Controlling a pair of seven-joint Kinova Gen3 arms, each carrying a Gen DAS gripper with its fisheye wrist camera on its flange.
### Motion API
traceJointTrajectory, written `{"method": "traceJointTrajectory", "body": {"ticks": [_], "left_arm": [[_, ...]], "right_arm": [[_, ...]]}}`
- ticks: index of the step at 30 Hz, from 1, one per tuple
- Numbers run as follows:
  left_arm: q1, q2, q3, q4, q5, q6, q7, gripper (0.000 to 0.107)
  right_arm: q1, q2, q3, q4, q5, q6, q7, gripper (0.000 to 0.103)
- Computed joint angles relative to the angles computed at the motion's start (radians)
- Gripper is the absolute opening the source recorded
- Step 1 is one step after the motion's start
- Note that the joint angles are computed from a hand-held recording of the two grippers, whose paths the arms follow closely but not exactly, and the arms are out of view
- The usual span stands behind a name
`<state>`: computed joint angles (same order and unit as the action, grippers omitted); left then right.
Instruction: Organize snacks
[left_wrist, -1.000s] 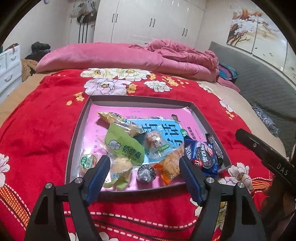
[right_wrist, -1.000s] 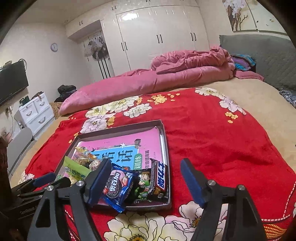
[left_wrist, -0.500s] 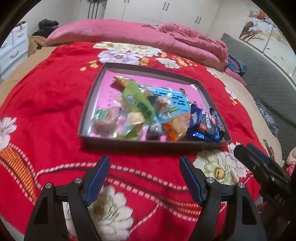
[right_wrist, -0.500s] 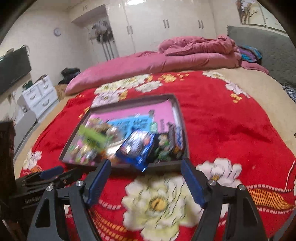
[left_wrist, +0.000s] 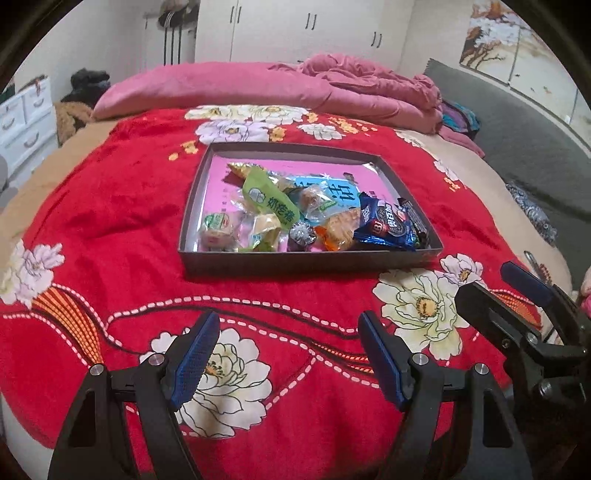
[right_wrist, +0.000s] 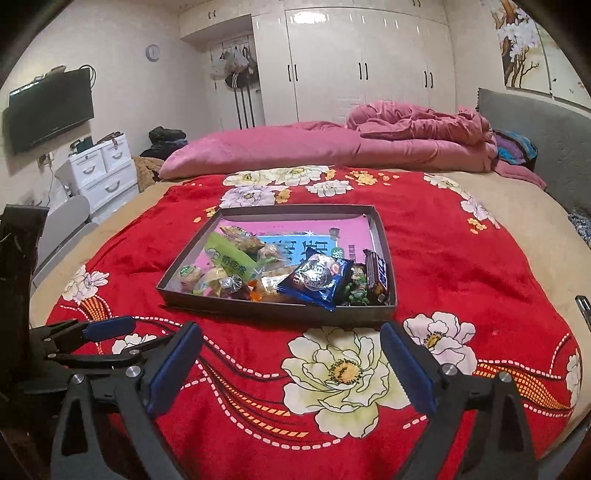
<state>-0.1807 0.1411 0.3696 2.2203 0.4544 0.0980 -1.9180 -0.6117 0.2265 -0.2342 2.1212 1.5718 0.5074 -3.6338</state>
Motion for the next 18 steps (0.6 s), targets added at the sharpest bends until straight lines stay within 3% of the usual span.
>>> {"method": "traceJointTrajectory", "body": {"ticks": [3,7,18], "left_arm": [[0.052,-0.003,-0.051,0.000,-0.035,-0.002,0.030,0.078],[0.060,-0.001,-0.065,-0.001,-0.051,-0.002,0.052,0.078],[0.018,0.009,-0.034,-0.003,-0.038,0.002,0.052,0.078]], "right_arm": [[0.011,0.000,0.006,0.000,-0.022,-0.017,0.000,0.098],[0.020,-0.004,0.014,0.008,-0.020,-0.025,-0.026,0.098],[0.022,0.001,0.015,0.006,-0.026,-0.035,-0.011,0.098]]}}
